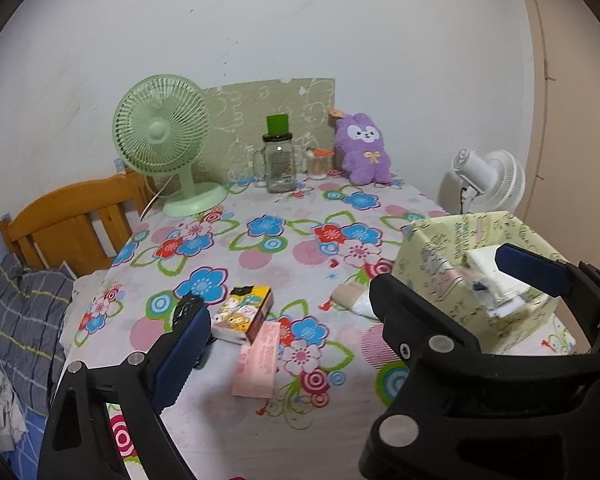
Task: Organize soft objects
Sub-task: 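Withdraw both tools from the box toward the remaining items, then grasp the pink paper packet with the left tool while the right tool grasps the beige cloth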
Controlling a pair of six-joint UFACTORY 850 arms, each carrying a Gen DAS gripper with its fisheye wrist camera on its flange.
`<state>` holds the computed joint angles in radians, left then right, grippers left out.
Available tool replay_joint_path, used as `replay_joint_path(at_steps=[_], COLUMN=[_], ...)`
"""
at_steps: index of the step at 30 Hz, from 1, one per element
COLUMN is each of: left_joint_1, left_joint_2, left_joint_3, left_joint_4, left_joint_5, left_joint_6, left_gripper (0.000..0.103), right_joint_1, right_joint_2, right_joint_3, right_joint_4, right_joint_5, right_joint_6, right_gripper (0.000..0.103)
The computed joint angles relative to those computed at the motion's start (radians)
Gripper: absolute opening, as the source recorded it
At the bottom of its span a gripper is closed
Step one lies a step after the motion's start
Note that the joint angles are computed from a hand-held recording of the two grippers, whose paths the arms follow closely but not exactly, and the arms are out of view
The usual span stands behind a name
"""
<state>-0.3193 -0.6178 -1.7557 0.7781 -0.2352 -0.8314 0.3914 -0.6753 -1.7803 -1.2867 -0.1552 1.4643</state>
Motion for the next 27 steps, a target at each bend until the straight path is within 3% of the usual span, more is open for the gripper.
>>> replay_joint_path(at_steps=[15,27], left_joint_1=[0.038,0.056], left_joint_2=[-0.062,-0.150], left_joint_3=[-0.037,-0.130], left_joint_4=[-0.118,-0.271], left_joint_5=[-0.031,-0.101], left_joint_6=[0.086,0.230], left_gripper=[0.090,0.086], right_joint_1=[0.013,0.013], right_joint_2=[-0.143,-0.286], right_joint_3=[-0.175,-0.370], right_joint_4=[0.654,0.898], right_joint_5=[-0.037,-0.140], right_joint_6=[-0.668,-0.949], right_gripper=[0.086,0.077])
